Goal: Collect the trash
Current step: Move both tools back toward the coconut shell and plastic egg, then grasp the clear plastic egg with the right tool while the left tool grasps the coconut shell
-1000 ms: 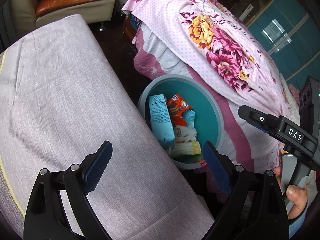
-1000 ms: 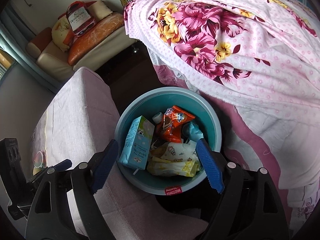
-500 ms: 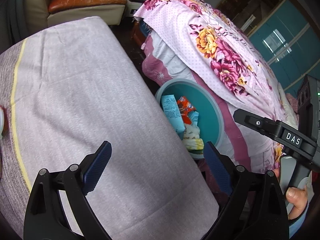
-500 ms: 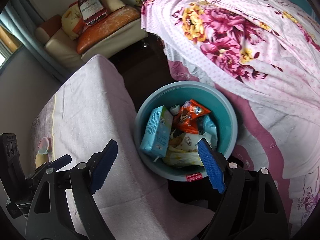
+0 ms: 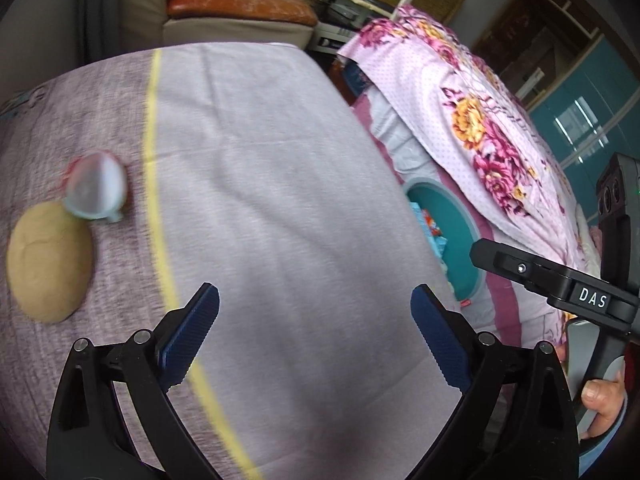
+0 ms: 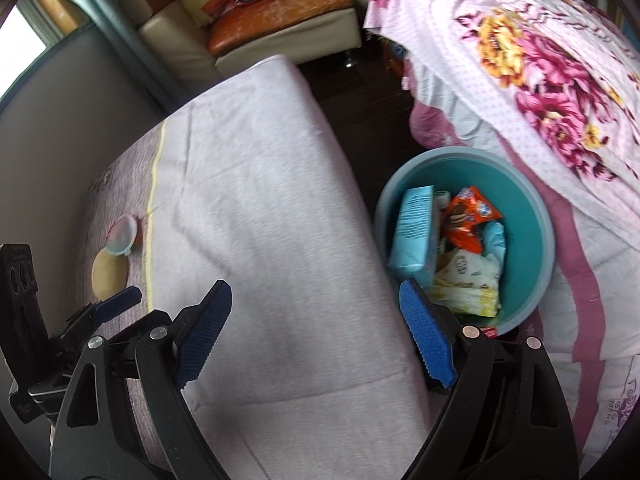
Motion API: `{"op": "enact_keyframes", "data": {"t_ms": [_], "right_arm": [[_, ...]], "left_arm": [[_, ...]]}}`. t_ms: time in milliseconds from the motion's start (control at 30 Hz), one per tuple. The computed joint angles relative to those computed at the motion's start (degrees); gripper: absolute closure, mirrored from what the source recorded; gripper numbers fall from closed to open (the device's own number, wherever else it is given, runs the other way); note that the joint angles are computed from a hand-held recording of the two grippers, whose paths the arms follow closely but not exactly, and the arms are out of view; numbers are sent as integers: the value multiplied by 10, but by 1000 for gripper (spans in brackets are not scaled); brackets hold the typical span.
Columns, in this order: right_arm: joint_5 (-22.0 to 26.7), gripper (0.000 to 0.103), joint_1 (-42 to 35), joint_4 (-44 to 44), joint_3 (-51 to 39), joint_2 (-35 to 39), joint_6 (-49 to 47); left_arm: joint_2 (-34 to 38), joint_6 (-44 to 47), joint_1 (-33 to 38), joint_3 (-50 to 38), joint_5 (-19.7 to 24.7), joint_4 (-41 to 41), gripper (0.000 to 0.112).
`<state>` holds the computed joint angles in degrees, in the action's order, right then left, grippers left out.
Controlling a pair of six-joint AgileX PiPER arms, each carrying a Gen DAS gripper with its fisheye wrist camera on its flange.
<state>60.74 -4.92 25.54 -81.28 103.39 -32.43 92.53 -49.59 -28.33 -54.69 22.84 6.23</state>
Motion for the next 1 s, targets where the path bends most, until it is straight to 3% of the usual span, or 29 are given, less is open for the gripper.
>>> {"op": "enact_keyframes", "data": {"t_ms": [233, 400, 500, 667, 833, 933, 1000], "right_arm": [[-1, 21, 84, -16, 16, -12, 27], [5, 21, 145, -24, 5, 4, 55], [7, 21, 182, -29, -5, 19, 75], [22, 21, 223, -28, -37, 51, 97], [26, 21, 249, -24, -60, 68, 120], [33, 21, 262, -19, -82, 85, 135], [42, 21, 267, -16, -99, 97, 142]], "left_arm": [[-111, -43, 77, 130, 0, 68, 15], [-166, -11, 181, 210, -10, 65, 15], [-172, 46, 231, 233, -23, 28, 15], [-144, 116, 251, 229, -40, -13, 15], [-96, 63, 229, 208, -47, 53, 13], [-80, -32, 214, 201, -47, 153, 13], [-80, -85, 214, 213, -72, 210, 15]]}}
